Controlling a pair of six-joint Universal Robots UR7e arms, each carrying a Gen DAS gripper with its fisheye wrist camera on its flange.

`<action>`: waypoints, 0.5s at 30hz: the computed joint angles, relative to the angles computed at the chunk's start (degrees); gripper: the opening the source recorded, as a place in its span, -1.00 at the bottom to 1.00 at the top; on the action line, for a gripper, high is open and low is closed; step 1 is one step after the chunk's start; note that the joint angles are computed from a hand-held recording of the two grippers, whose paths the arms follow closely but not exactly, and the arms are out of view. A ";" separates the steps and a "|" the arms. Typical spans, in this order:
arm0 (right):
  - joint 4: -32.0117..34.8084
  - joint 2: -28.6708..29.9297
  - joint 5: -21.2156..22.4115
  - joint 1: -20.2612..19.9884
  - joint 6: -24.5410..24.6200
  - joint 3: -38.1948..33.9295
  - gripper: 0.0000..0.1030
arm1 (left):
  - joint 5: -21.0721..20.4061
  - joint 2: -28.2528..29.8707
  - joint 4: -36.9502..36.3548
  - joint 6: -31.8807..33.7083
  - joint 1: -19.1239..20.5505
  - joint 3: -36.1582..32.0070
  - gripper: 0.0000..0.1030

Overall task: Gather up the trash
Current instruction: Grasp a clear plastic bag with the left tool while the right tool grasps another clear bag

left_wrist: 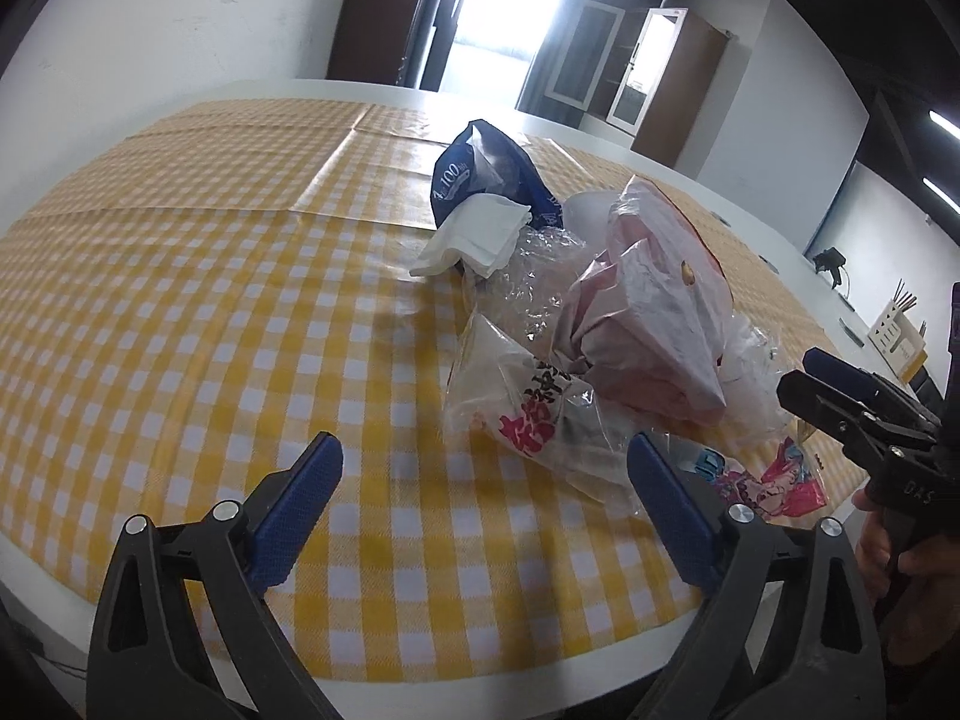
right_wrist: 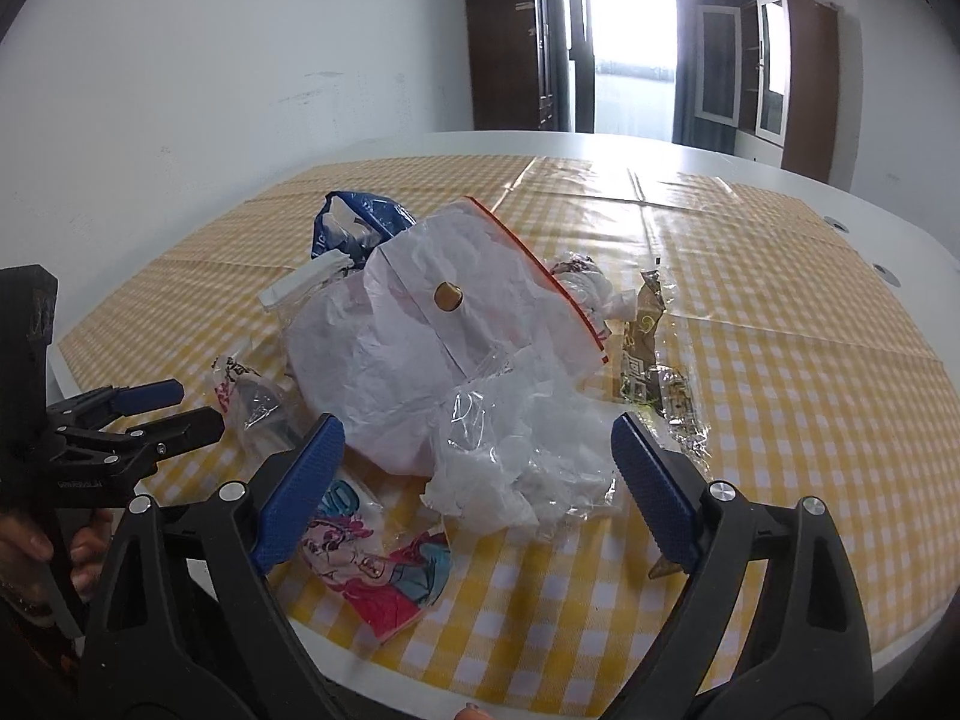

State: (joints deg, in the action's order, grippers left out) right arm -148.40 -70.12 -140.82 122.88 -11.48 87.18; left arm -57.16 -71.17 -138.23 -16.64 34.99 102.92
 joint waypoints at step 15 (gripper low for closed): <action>7.27 -0.26 5.20 -1.84 4.35 -1.35 -0.59 | -2.99 1.68 -0.81 2.22 0.60 -1.47 -0.49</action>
State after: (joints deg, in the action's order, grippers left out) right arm -141.12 -70.38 -135.62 121.05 -7.14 85.83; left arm -60.16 -69.49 -139.04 -14.43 35.59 101.45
